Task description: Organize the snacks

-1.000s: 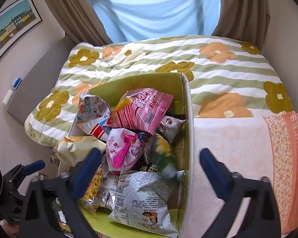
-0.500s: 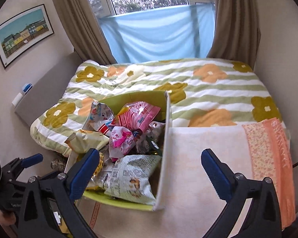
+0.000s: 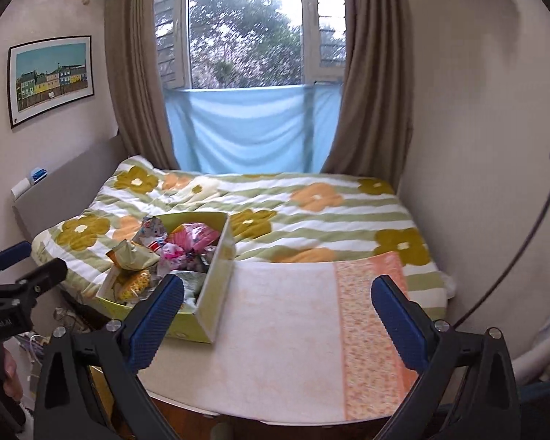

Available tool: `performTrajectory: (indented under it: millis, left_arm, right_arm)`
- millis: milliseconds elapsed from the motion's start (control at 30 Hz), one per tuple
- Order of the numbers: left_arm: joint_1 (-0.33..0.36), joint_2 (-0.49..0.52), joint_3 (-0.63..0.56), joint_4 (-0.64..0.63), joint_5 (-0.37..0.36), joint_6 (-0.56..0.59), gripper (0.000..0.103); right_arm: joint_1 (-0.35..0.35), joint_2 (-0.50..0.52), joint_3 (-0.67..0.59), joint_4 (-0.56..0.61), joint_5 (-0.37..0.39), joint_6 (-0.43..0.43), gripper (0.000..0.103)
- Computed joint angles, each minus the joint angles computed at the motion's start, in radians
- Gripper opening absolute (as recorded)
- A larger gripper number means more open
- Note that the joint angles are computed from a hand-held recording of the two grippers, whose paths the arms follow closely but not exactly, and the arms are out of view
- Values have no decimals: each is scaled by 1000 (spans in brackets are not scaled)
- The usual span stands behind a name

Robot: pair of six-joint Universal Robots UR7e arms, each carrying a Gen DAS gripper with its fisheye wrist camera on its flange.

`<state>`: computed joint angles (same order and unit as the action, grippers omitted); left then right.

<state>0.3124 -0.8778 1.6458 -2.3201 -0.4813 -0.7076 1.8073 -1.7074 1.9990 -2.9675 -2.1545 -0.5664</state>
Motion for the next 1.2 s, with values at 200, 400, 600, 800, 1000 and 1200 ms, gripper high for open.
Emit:
performTrajectory:
  millis: [200, 400, 600, 800, 1000, 1200]
  left_arm:
    - [-56, -16, 53, 31, 29, -90, 103]
    - [-74, -27, 70, 56, 32, -136, 103]
    - [-84, -26, 67, 79, 51, -157, 103]
    - [-87, -29, 73, 85, 55, -168, 103]
    - [-89, -27, 67, 99, 58, -172, 103]
    - [-85, -23, 59, 108, 60, -170, 103]
  right_arm:
    - [-11, -82, 77, -31, 24, 6, 102]
    - [-18, -107, 112, -64, 34, 1, 102]
    - [-22, -129, 127, -56, 49, 4, 102]
    - [-23, -124, 129, -58, 55, 6, 102]
    - [-24, -125, 130, -57, 52, 6, 102]
    - [-28, -125, 130, -47, 50, 19, 102]
